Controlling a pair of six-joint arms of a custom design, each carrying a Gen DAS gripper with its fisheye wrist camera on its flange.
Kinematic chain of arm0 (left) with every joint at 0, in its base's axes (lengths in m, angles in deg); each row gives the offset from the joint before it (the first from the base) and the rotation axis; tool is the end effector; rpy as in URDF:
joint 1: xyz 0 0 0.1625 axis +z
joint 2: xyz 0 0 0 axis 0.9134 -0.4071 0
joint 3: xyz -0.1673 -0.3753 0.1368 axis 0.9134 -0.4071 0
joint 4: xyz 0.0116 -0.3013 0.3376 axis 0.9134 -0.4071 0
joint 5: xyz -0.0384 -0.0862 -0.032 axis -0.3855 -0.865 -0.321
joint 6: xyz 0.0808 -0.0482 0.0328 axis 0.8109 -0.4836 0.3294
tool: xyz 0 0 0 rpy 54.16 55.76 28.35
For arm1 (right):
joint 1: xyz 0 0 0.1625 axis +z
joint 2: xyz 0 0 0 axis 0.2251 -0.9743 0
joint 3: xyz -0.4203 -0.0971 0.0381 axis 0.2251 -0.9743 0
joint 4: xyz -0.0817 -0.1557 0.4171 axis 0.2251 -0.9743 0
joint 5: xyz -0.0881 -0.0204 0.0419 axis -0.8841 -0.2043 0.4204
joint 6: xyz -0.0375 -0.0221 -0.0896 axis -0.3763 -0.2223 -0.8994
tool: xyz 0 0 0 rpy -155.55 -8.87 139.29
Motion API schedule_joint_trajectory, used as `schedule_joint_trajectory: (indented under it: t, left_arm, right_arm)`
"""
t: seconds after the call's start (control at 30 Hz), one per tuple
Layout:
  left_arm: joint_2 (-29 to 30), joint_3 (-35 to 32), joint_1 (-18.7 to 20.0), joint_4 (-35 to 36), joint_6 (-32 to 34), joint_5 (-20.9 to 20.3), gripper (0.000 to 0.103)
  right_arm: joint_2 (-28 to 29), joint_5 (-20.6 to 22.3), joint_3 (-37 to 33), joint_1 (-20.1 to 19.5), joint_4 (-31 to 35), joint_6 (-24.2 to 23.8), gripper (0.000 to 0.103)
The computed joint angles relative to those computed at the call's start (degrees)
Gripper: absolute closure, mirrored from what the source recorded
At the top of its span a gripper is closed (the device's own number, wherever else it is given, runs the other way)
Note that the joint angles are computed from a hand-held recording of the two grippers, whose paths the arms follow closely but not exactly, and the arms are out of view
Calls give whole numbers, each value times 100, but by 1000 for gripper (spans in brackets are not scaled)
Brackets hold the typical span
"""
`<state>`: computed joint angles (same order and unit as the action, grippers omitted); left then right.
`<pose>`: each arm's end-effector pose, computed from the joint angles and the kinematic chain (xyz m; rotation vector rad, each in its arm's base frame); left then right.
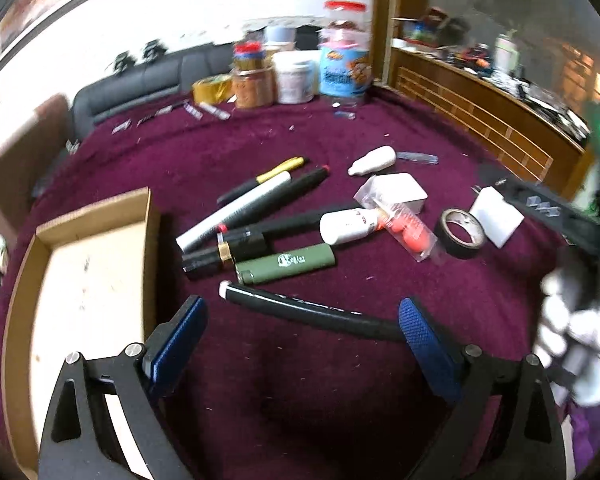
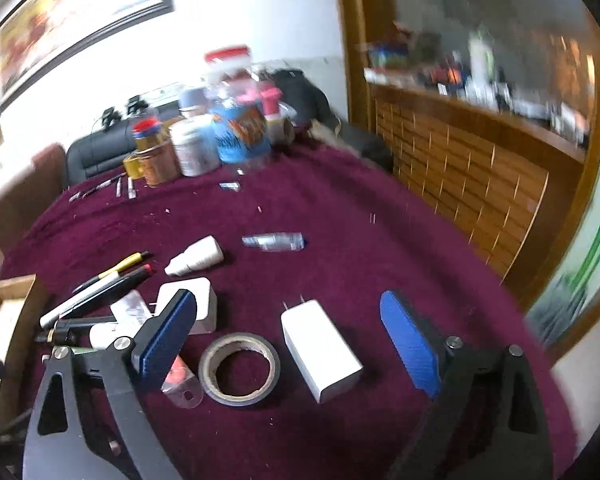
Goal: Organize rigid objects
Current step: 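Grasp the black barcode-printed marker with the left gripper and lift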
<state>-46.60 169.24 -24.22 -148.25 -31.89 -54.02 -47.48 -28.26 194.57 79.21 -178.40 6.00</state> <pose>-0.1745 -0.4455 0.1023 0.4282 2.2372 -0.8202 0.1184 -0.5225 0.1246 0.4416 -2.3119 1.1075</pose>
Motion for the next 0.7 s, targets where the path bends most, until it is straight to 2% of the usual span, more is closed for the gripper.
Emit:
schedule_joint_trajectory:
  t: [0.07, 0.13, 0.2, 0.3, 0.5, 0.63, 0.7]
  left_arm:
    - [17, -45, 34, -119, 443, 3, 20]
    - [166, -235, 140, -158, 817, 6, 21]
    - [305, -380, 233, -215, 1017, -51, 22]
    - [447, -575, 389, -20, 1059, -174, 24]
    - [479, -667, 439, 1103, 65, 105, 24]
    - [327, -653, 399, 1623, -920, -153, 23]
    - [457, -797, 435, 1836, -1428, -124, 23]
  right_arm:
    - [16, 134, 29, -174, 89, 187, 12]
    - [-198, 423, 153, -258, 218, 364, 12]
    - [-236, 515, 200, -303, 125, 384, 12]
    - [-265, 487, 113, -304, 547, 476, 12]
    - [-259, 533, 55, -304, 754, 449, 12]
    - [-244, 481, 32, -291, 824, 484, 12]
    - [-228, 452, 23, -277, 820, 478, 12]
